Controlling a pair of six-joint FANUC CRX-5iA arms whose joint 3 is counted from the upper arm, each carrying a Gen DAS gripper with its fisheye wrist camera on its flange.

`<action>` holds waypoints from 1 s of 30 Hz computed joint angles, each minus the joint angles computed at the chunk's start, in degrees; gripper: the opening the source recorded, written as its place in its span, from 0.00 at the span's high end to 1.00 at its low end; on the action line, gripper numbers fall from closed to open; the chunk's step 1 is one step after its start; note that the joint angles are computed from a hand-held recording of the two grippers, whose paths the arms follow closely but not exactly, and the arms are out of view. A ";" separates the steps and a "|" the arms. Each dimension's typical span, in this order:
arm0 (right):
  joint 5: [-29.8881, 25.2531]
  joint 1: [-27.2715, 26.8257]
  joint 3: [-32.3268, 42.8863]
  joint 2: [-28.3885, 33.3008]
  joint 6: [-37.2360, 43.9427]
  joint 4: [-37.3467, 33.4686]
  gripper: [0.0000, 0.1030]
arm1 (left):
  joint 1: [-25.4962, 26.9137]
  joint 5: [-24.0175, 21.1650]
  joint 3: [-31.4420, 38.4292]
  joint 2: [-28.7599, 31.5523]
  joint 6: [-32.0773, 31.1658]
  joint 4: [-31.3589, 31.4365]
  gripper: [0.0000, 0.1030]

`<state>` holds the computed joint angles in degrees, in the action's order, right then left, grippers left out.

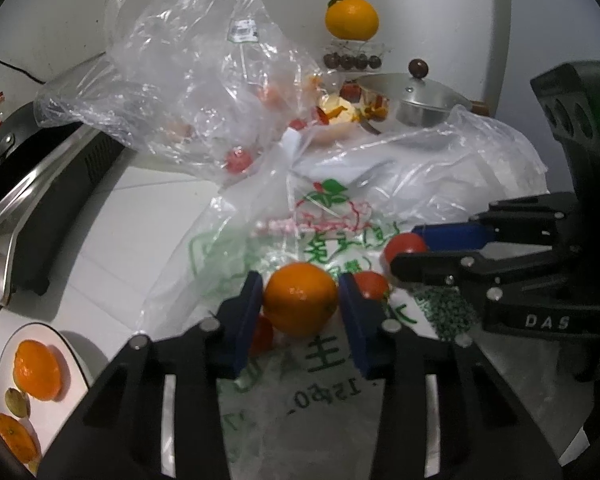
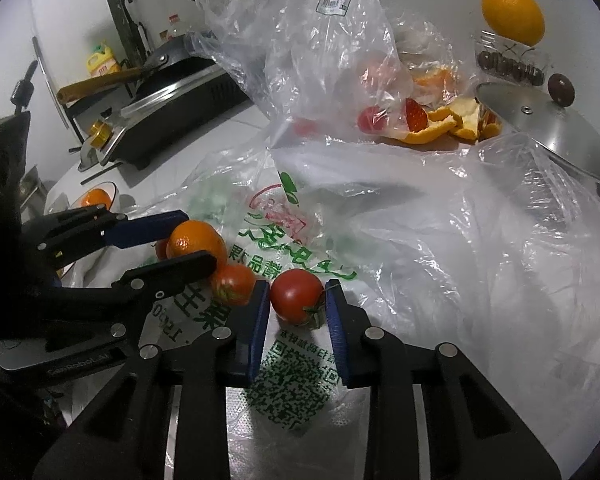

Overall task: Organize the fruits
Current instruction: 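Grasp a tangerine with the left tool while the right tool grasps a cherry tomato, then carry the tangerine and the cherry tomato over to the white plate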

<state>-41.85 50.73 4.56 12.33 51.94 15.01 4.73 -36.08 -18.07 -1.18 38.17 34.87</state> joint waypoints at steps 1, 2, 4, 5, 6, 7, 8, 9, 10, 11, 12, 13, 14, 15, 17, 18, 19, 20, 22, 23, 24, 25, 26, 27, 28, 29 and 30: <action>0.27 -0.06 -0.17 -0.14 -0.03 -0.09 0.71 | 0.03 0.08 -0.23 -0.20 -0.06 0.29 0.62; 0.61 -0.08 -0.45 -0.32 -0.23 0.01 0.71 | 0.07 0.12 -0.43 -0.41 -0.07 0.51 0.62; 1.09 -0.02 -0.93 -0.66 -0.58 0.43 0.71 | 0.07 0.29 -0.77 -0.97 -0.20 0.75 0.62; 1.29 0.01 -1.13 -0.79 -0.68 0.59 0.71 | 0.05 0.41 -0.96 -1.29 -0.32 0.85 0.62; 1.36 0.05 -1.23 -0.89 -0.75 0.72 0.71 | 0.00 0.53 -1.17 -1.68 -0.42 0.90 0.62; 1.59 0.15 -1.56 -1.06 -1.03 1.19 0.71 | -0.08 0.77 -1.48 -2.12 -0.65 1.09 0.62; 1.75 0.24 -1.86 -1.21 -1.25 1.58 0.71 | -0.11 0.88 -1.62 -2.38 -0.76 1.18 0.62; 1.81 0.28 -1.91 -1.19 -1.35 1.87 0.71 | -0.16 1.01 -1.79 -2.72 -0.78 1.25 0.62; 2.02 0.42 -2.26 -1.36 -1.71 2.41 0.71 | -0.18 1.24 -2.12 -3.13 -1.01 1.68 0.62; 2.28 0.52 -2.63 -1.55 -2.03 2.91 0.71 | -0.23 1.32 -2.30 -3.44 -1.03 1.81 0.62; 2.36 0.60 -2.81 -1.65 -2.23 3.20 0.71 | -0.24 1.35 -2.52 -3.82 -1.15 1.99 0.62; 2.45 0.68 -3.01 -1.74 -2.52 3.56 0.71 | -0.24 1.47 -2.84 -4.26 -1.37 2.30 0.62; 2.61 0.75 -3.27 -1.89 -2.86 3.91 0.71 | -0.24 1.50 -3.03 -4.57 -1.47 2.45 0.62; 2.78 0.82 -3.49 -2.04 -3.14 4.22 0.71 | -0.26 1.51 -3.24 -4.95 -1.56 2.50 0.62; 3.01 0.95 -3.80 -2.29 -3.61 4.89 0.71 | -0.30 1.59 -3.46 -5.63 -1.08 1.98 0.62; 3.10 1.06 -3.98 -2.45 -3.95 5.35 0.71 | -0.27 1.70 -3.69 -6.06 -1.04 1.92 0.62; 3.24 1.20 -4.24 -2.67 -4.35 5.88 0.71 | -0.18 1.77 -3.96 -6.48 -1.08 2.08 0.62; 3.40 1.38 -4.55 -2.93 -4.83 6.55 0.71 | -0.10 1.79 -4.08 -6.73 -1.12 2.19 0.62; 3.49 1.69 -4.94 -3.32 -5.61 7.63 0.71 | 0.16 1.93 -4.68 -7.55 -1.40 2.59 0.62; 3.48 1.80 -5.01 -3.43 -5.82 7.93 0.71 | 0.34 1.94 -4.98 -8.04 -1.55 2.80 0.62; 3.48 1.95 -5.08 -3.51 -6.09 8.30 0.71 | 0.51 1.99 -5.24 -8.40 -1.75 3.02 0.62; 3.56 2.23 -5.37 -3.74 -6.61 9.01 0.71 | 0.65 2.09 -5.57 -8.82 -1.94 3.26 0.62; 3.56 2.38 -5.46 -3.85 -6.85 9.39 0.71 | 0.82 2.12 -5.82 -9.16 -2.18 3.53 0.61; 3.60 2.62 -5.65 -4.04 -7.26 9.96 0.71 | 0.98 2.15 -6.14 -9.56 -2.36 3.80 0.61; 3.60 2.70 -5.63 -4.06 -7.35 10.17 0.71 | 1.15 2.19 -6.45 -9.92 -2.60 4.11 0.61; 3.52 2.89 -5.65 -4.13 -7.61 10.60 0.71 | 1.39 2.18 -6.81 -10.36 -2.90 4.50 0.61; 3.46 3.18 -5.78 -4.27 -8.08 11.25 0.71 | 1.69 2.22 -7.35 -10.96 -3.36 5.12 0.61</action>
<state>-38.39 53.91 -1.22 8.06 43.86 26.26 6.42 -33.86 -25.42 -12.14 34.82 39.99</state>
